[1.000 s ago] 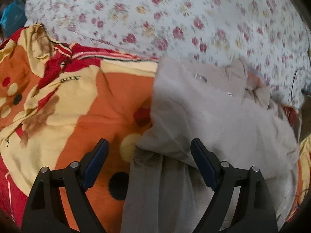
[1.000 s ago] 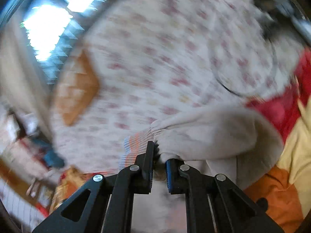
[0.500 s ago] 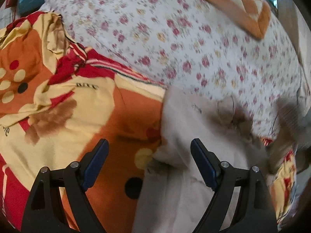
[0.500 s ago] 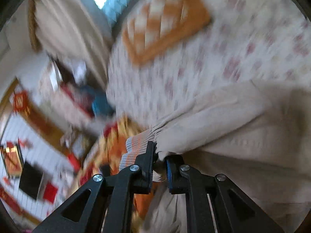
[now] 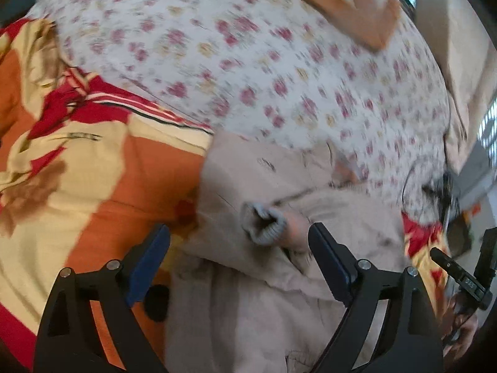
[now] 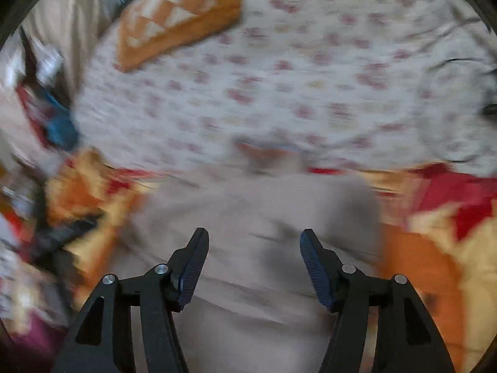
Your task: Fold large clothes
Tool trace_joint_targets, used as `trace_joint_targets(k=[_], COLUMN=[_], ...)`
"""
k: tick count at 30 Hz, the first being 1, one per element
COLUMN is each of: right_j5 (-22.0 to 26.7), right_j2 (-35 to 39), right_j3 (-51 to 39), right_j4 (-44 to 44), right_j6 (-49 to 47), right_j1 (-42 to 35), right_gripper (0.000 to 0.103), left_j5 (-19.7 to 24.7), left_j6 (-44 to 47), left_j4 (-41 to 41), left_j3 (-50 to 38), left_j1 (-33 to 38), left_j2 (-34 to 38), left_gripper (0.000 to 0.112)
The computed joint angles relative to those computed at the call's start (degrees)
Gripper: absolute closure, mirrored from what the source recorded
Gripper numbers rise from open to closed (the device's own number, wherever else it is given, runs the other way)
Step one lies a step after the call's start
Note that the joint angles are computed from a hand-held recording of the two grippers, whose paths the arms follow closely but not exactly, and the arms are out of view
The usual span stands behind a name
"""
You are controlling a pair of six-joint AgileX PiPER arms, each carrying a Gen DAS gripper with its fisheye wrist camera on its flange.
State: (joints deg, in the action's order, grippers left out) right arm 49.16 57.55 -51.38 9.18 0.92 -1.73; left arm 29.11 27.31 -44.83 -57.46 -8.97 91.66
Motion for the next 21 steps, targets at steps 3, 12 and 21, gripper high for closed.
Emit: trace_joint_targets(k=[3,12,21], right_j5=[1.2,-5.8,3.8], right_j2=[-2.6,1.9,-14.0], right_j3=[4.7,10.9,11.1], right_j4=[0.2,-21.2,1.1], right_j6=[-6.2,8.0,-14.0], right_j1=[-7.4,1.1,-16.5], right_gripper=[0.04,0.101,0.102], left_j5=[-1.6,-4.0,-4.2], left_j6=[-3.4,-7.8,-5.4], left_j4=[4.3,9.2,6.1], left_j3=[-0.7,-1.2,-1.0], left_j1=[-2.6,-4.5,-3.9], left_j2=[1.4,3.3,2.7], left_gripper=[0.021,0.021,0.021])
